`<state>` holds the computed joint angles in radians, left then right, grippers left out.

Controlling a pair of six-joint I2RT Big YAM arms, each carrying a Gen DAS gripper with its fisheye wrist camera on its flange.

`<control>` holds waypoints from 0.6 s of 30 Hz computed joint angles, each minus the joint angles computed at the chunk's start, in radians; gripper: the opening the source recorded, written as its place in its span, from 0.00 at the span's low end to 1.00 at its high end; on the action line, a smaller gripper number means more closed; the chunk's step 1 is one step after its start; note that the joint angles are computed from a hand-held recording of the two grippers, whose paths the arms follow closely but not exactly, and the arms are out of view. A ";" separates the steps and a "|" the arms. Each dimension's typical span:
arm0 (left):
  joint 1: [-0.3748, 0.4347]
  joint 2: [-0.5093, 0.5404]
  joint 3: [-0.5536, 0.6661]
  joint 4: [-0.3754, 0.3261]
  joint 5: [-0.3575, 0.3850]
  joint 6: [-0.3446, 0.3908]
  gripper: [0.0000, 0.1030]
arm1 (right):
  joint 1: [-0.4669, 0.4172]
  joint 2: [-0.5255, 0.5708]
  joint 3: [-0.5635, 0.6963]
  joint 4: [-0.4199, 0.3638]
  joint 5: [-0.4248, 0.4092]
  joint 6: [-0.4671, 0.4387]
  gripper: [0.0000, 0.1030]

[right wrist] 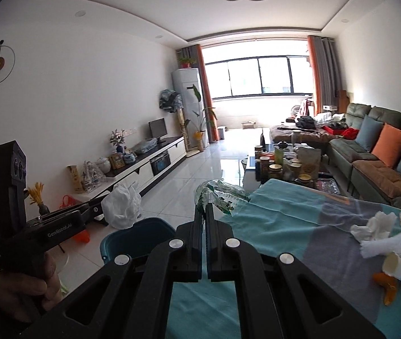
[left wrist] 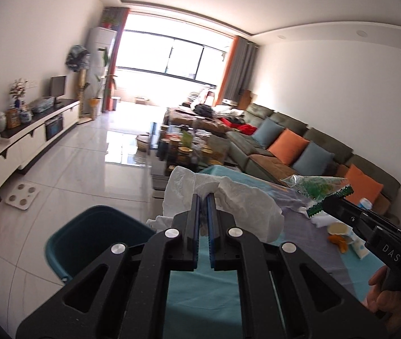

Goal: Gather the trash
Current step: 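Carry the tissue and clear wrapper over the teal bin with both grippers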

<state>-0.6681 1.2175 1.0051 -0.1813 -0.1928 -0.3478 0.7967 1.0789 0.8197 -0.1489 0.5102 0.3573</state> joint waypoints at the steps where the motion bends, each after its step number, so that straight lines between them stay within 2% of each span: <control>1: 0.016 -0.012 -0.010 -0.005 -0.004 -0.002 0.05 | 0.000 0.030 0.022 0.005 -0.019 -0.013 0.01; 9: 0.178 -0.083 -0.092 -0.052 0.032 -0.014 0.05 | -0.016 0.263 0.214 -0.026 -0.198 -0.052 0.01; 14: 0.275 -0.076 -0.140 -0.052 0.113 -0.028 0.05 | -0.033 0.369 0.302 -0.083 -0.288 -0.045 0.01; 18: 0.283 -0.013 -0.136 -0.037 0.128 -0.051 0.05 | -0.041 0.451 0.380 -0.140 -0.346 -0.034 0.01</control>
